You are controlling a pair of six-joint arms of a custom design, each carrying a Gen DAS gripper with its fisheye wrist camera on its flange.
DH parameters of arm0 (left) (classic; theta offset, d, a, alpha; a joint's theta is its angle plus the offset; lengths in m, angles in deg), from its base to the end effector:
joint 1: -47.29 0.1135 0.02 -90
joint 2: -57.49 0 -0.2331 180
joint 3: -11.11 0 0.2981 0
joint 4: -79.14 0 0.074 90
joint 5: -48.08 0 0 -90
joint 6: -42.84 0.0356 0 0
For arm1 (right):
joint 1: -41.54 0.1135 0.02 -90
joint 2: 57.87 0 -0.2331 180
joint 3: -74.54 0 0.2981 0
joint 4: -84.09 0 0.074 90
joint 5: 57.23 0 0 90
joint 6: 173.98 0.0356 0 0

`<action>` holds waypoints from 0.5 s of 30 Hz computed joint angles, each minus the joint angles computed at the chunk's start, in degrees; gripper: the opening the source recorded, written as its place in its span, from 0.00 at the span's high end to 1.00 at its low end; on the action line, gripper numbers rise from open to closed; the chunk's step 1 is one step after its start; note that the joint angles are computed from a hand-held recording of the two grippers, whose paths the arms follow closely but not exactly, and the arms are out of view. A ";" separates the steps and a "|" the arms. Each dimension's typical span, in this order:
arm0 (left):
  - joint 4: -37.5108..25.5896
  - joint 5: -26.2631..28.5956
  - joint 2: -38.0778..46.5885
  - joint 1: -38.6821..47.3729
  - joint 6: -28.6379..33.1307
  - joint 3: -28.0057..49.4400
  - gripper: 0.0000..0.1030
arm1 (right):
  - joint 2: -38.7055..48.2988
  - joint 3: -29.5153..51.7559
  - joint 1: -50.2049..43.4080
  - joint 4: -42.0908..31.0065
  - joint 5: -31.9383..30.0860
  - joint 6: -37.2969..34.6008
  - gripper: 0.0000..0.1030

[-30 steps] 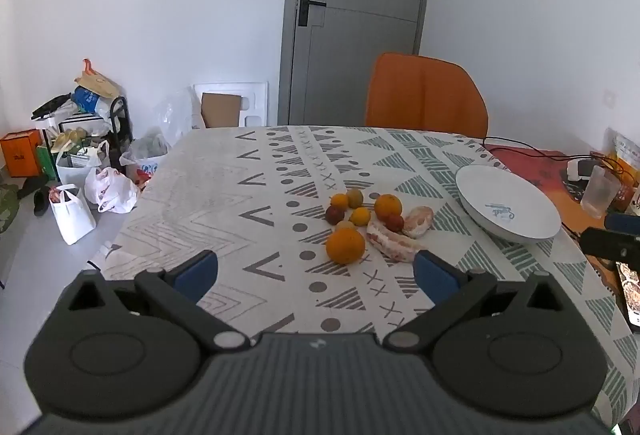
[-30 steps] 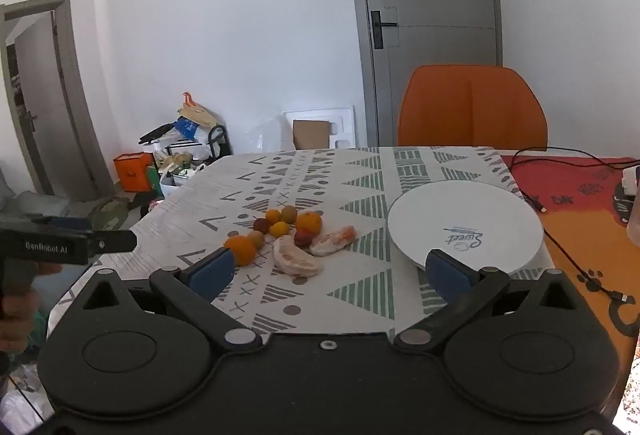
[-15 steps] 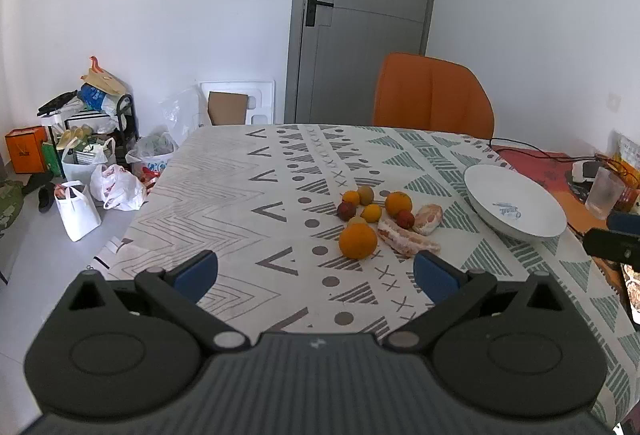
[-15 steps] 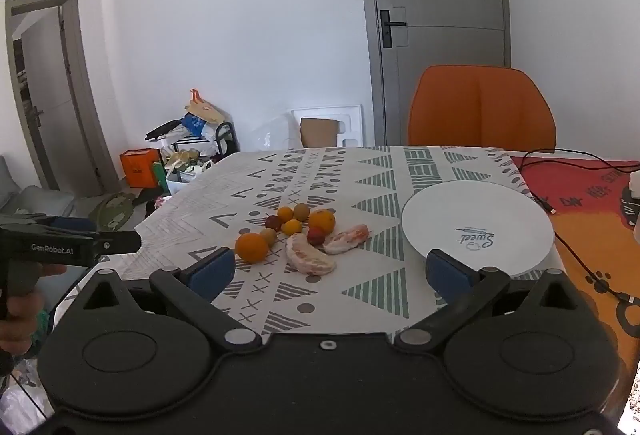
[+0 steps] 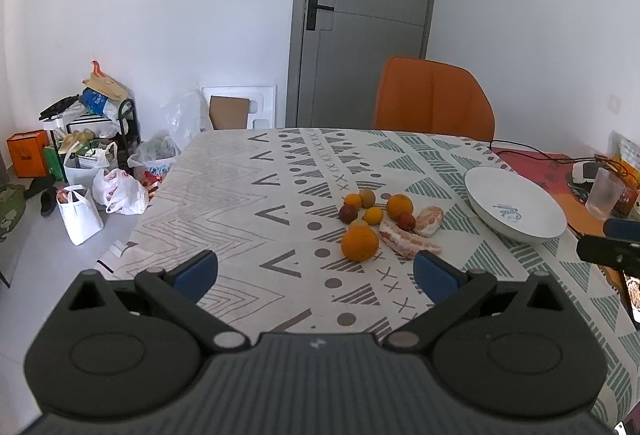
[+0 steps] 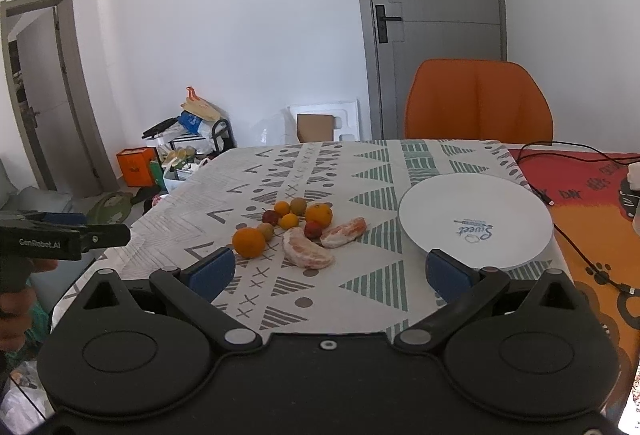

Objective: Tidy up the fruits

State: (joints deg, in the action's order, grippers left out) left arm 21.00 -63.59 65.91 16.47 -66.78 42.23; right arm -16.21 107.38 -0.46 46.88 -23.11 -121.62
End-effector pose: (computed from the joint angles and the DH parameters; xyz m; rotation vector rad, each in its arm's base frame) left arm 0.1370 -0.0664 0.2006 -0.0014 2.1415 -0.0993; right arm 0.1726 -0.1157 0.1551 -0.3437 1.9683 0.2908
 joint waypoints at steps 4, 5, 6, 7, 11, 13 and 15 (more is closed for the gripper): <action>0.02 -0.08 0.33 -0.52 -0.22 0.13 0.00 | -0.13 -0.32 0.45 0.67 1.25 0.24 0.00; -0.02 -0.30 0.36 -0.80 -0.20 0.14 0.00 | -0.21 -0.42 0.38 0.66 1.29 0.14 0.00; -0.03 -0.42 0.40 -0.97 -0.20 0.15 0.00 | -0.10 -0.35 0.42 0.59 1.35 0.19 0.00; 0.03 -0.46 0.42 -1.07 -0.21 0.09 0.00 | 0.16 -0.21 0.31 0.35 1.22 0.02 0.00; -0.23 -0.64 0.33 -1.66 -0.09 0.06 0.00 | 0.73 0.27 0.45 -0.12 1.40 0.06 0.00; 0.30 -0.12 0.91 -1.18 0.26 0.33 0.00 | 1.27 0.40 0.62 0.37 1.49 0.37 0.00; 0.44 -0.06 0.89 -1.26 0.27 0.30 0.00 | 1.36 0.36 0.61 0.47 1.63 0.41 0.00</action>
